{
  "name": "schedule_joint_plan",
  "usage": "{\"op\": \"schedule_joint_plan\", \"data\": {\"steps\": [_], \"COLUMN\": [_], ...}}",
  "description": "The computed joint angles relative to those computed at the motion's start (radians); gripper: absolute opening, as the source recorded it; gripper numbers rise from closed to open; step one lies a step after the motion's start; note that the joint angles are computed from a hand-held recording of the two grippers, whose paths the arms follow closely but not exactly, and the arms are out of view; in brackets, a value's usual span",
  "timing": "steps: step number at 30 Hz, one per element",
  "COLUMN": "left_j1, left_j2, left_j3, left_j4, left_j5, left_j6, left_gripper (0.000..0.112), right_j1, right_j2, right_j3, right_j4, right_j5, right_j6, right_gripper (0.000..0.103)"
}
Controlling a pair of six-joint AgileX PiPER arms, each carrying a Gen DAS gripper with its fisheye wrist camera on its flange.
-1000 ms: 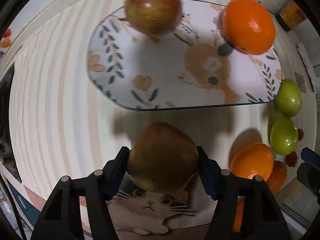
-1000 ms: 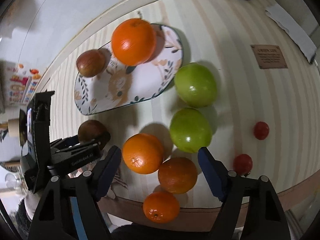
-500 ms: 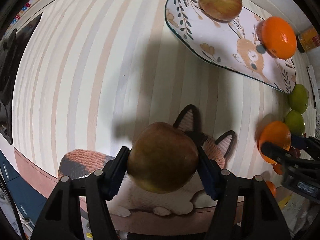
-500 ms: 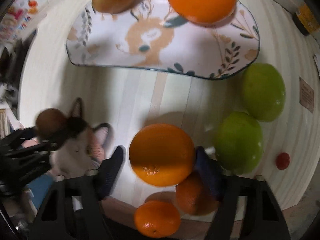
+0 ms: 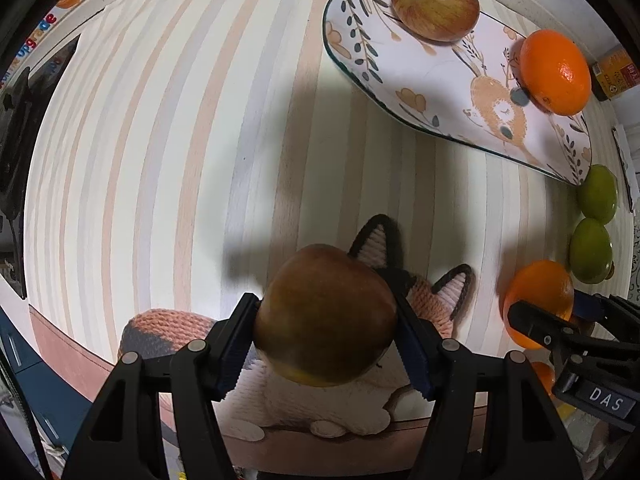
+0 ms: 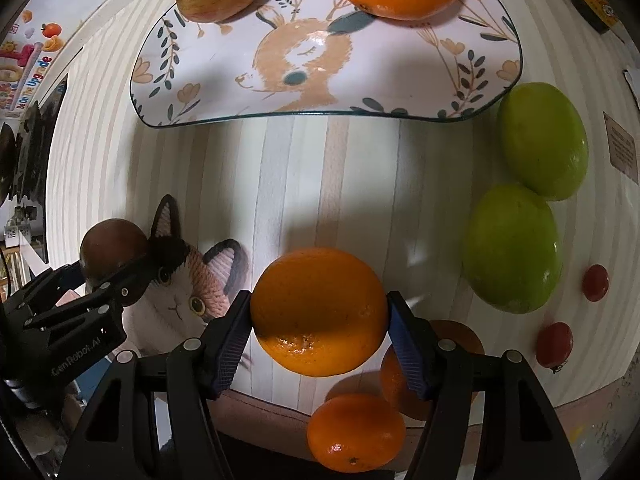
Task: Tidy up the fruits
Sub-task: 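Carry the brown apple and orange onto the plate and open both tools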
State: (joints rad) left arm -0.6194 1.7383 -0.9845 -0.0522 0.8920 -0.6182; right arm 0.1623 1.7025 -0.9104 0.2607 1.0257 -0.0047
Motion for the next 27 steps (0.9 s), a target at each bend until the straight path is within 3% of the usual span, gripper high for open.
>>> {"op": "schedule_joint_plan", "data": {"steps": [10, 16, 21, 27], "left_j1": [-0.021, -0.011, 0.038, 0.117], "left_j2": [0.051, 0.007, 0.025, 0.204], "left_j3": [-0.088, -0.18, -0.387, -0.653], "left_j4": [0.013, 0.008, -0.042, -0.1], "left_j5": [0.046, 0.113, 0.198, 0.289], "left_j6": [-0.023, -0.001, 0.07, 0.17], "left_gripper": [0.063, 0.063, 0.063, 0.064], "right_j1": [0.02, -0.035, -0.13, -0.198], "right_j2": [-0.025, -0.102, -0.122, 0.022], "right_j3": [0.012, -0.027, -0.157, -0.324], "right_j4": [-0.002, 0.047, 0.071, 0.017], "right_j5": [-0.013, 0.049, 0.117, 0.111], "right_j6": [0.003, -0.026, -0.065, -0.048], "right_gripper": [0.068, 0.068, 0.068, 0.068]}}
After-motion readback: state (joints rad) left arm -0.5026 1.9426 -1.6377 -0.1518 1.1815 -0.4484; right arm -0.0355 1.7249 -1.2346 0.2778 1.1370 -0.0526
